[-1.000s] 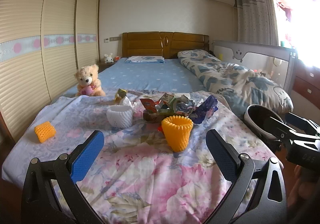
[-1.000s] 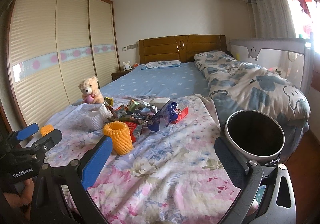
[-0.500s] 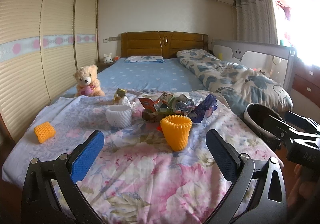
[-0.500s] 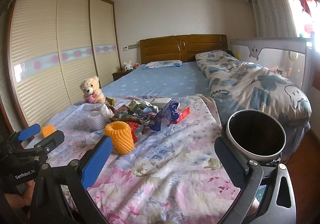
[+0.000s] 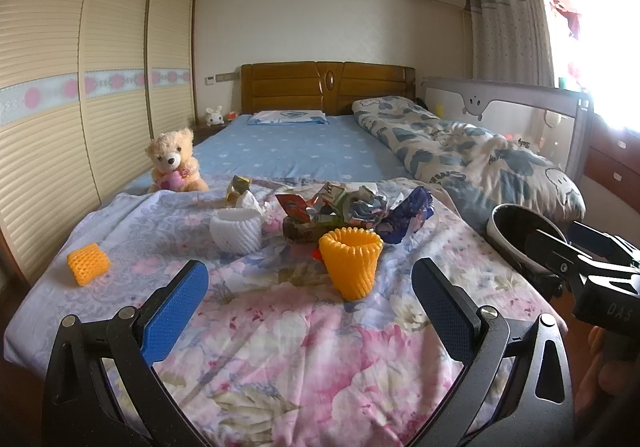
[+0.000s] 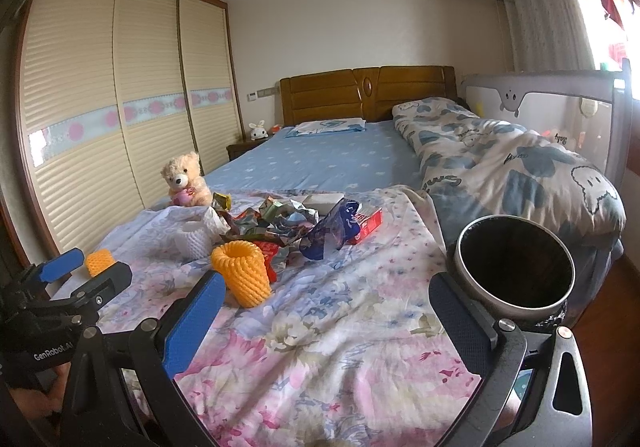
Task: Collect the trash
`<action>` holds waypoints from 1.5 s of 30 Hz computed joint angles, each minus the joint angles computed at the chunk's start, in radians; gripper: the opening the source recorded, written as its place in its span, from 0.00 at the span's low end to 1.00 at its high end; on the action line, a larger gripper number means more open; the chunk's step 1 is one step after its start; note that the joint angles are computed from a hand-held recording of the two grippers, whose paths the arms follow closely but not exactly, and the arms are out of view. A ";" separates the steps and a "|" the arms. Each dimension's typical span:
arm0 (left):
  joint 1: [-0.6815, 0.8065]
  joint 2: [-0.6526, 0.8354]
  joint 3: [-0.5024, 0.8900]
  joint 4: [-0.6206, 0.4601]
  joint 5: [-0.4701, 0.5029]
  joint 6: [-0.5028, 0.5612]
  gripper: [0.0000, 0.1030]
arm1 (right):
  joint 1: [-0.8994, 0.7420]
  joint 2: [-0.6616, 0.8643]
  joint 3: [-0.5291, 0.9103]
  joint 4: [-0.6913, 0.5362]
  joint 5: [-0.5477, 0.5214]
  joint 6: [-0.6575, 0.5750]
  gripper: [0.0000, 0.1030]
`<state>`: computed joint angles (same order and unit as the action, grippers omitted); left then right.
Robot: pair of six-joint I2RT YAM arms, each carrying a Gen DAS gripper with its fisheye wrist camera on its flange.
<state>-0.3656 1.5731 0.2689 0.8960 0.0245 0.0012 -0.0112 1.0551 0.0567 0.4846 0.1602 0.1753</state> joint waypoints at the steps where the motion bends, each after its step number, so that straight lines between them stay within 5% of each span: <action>1: 0.000 0.005 0.001 0.003 0.000 0.000 1.00 | 0.005 0.001 0.000 0.001 0.005 0.002 0.99; 19: -0.001 0.129 0.040 0.030 0.005 -0.001 1.00 | -0.008 0.117 0.008 0.074 -0.047 0.035 0.99; 31: 0.001 0.284 0.268 -0.196 0.025 0.004 1.00 | -0.234 0.484 0.196 0.129 -0.286 -0.034 0.97; 45: -0.052 0.470 0.554 -0.405 0.010 -0.022 0.97 | -0.304 0.877 0.573 -0.007 -0.424 -0.044 0.78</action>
<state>-0.4179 2.0429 0.8230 0.4909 0.0349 -0.0206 -0.3155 1.9325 0.6296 0.4772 -0.2638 0.1315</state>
